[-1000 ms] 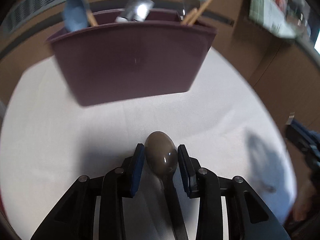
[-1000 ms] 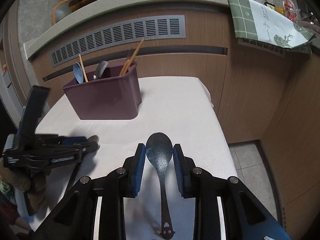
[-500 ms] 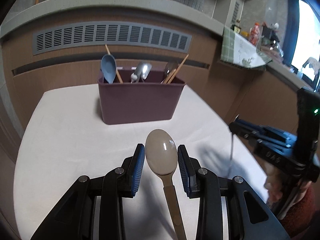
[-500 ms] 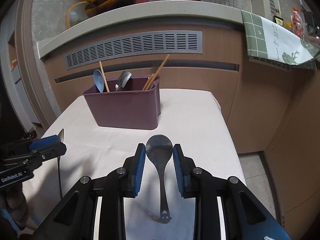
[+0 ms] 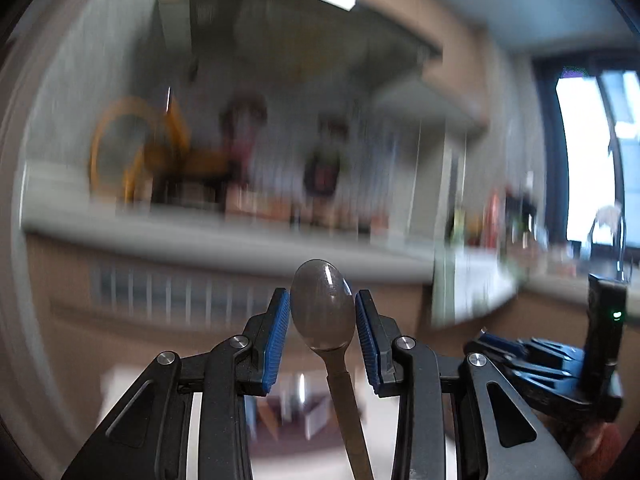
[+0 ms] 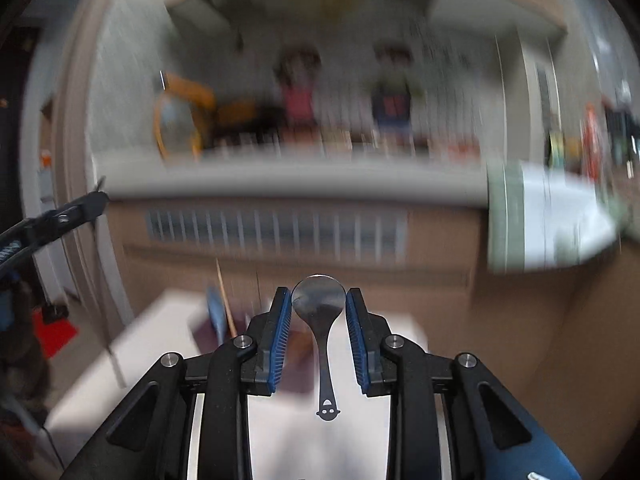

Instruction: Organize utensils

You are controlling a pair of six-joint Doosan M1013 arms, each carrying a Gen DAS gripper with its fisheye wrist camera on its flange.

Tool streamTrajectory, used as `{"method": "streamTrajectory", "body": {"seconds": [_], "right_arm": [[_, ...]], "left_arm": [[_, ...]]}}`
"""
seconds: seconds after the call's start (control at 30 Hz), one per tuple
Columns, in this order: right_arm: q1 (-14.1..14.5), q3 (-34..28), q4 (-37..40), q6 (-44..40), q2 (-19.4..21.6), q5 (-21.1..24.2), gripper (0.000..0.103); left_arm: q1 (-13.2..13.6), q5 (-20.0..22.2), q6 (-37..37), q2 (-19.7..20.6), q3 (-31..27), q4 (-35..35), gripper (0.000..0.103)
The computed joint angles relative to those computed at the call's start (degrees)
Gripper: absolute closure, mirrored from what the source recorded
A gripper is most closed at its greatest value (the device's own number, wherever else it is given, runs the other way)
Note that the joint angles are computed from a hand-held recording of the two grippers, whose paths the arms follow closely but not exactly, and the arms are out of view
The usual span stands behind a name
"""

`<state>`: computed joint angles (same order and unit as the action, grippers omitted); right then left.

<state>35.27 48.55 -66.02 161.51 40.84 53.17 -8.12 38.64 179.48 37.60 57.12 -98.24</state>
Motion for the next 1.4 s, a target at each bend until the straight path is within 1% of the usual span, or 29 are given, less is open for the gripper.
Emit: {"method": "streamTrajectory", "body": {"seconds": [0.07, 0.1, 0.13, 0.17, 0.2, 0.23, 0.3, 0.33, 0.4, 0.53, 0.67, 0.73, 0.8, 0.87, 0.9, 0.93, 1.0, 1.07, 1.17, 1.23, 1.27, 1.33, 1.4], "right_arm": [[-0.84, -5.19, -0.54, -2.54, 1.32, -1.25, 0.078], [-1.24, -7.01, 0.10, -3.41, 1.95, -1.94, 0.078], [-2.01, -9.56, 2.39, -5.12, 2.93, -3.18, 0.078], [-2.59, -11.19, 4.51, -6.21, 3.68, -3.88, 0.078], [-3.16, -12.60, 6.63, -7.00, 4.44, -4.48, 0.078], [-3.53, -13.66, 8.16, -7.66, 5.12, -4.77, 0.078], [-4.35, -15.83, 11.49, -9.29, 6.79, -5.00, 0.078], [-4.63, -16.63, 12.79, -9.80, 7.59, -5.15, 0.078], [-5.15, -18.14, 16.06, -11.91, 9.04, -5.43, 0.078], [-5.76, -22.70, 20.86, -16.34, 12.74, -3.65, 0.078], [-6.21, -26.40, 22.84, -17.78, 15.87, -0.44, 0.078], [-6.76, -28.20, 25.97, -19.01, 17.26, 0.97, 0.078], [-7.48, -28.80, 30.75, -20.94, 17.86, 1.87, 0.077], [-8.13, -27.65, 34.93, -22.18, 17.61, 2.01, 0.076], [-8.25, -27.04, 35.54, -22.02, 17.41, 2.36, 0.076], [-8.18, -25.78, 35.23, -20.94, 16.93, 3.08, 0.076], [-7.58, -21.92, 32.41, -17.66, 15.22, 4.15, 0.076], [-6.90, -17.17, 30.61, -14.81, 12.90, 3.79, 0.075], [-5.58, -9.38, 28.26, -9.49, 9.02, 2.29, 0.075], [-4.21, -4.01, 25.35, -5.05, 6.30, 1.11, 0.075], [-3.69, -2.46, 24.19, -3.52, 5.47, 0.85, 0.075], [-2.05, 1.14, 20.73, -0.35, 3.54, 0.90, 0.075], [-0.12, 3.02, 17.76, 0.60, 2.35, 2.75, 0.075]], "left_arm": [[-0.84, -3.54, 2.99, 1.72, -3.57, -3.62, 0.068], [-1.20, -5.12, 2.75, 2.81, -5.50, -3.74, 0.068], [-1.40, -6.20, 2.01, 3.77, -7.10, -3.29, 0.068], [-1.80, -8.14, 1.62, 5.00, -8.88, -3.03, 0.068], [-2.11, -9.75, 0.93, 6.19, -10.46, -2.39, 0.068], [-2.28, -10.50, -0.43, 7.27, -11.85, -1.24, 0.068], [-2.43, -11.23, -3.26, 9.28, -14.37, 1.02, 0.068], [-2.53, -11.40, -6.13, 10.51, -16.06, 3.90, 0.068], [-2.72, -11.38, -10.67, 12.29, -18.34, 8.62, 0.068], [-3.22, -10.93, -16.78, 14.15, -19.88, 15.75, 0.068], [-3.57, -9.53, -23.91, 16.45, -22.64, 22.58, 0.068], [-3.81, -9.13, -26.05, 17.14, -23.21, 24.77, 0.068], [-3.74, -6.26, -30.30, 18.96, -25.58, 28.46, 0.067], [-3.53, -2.59, -34.68, 20.44, -27.89, 33.05, 0.066], [-3.40, -0.94, -36.19, 20.91, -28.56, 34.65, 0.063], [-3.30, -0.29, -36.97, 20.96, -28.44, 35.37, 0.061], [-3.04, -0.45, -39.95, 19.44, -25.36, 38.23, 0.052], [-2.64, -1.52, -40.83, 16.66, -20.29, 39.06, 0.045], [-1.89, -5.06, -37.01, 10.30, -8.90, 38.27, 0.045], [-1.39, -6.62, -35.40, 6.49, -2.66, 39.42, 0.044], [-1.17, -7.18, -35.38, 4.68, 0.16, 40.35, 0.044], [-0.75, -8.24, -35.10, 1.59, 4.89, 41.10, 0.044], [-0.36, -9.81, -31.98, -2.20, 10.85, 39.38, 0.044]]}}
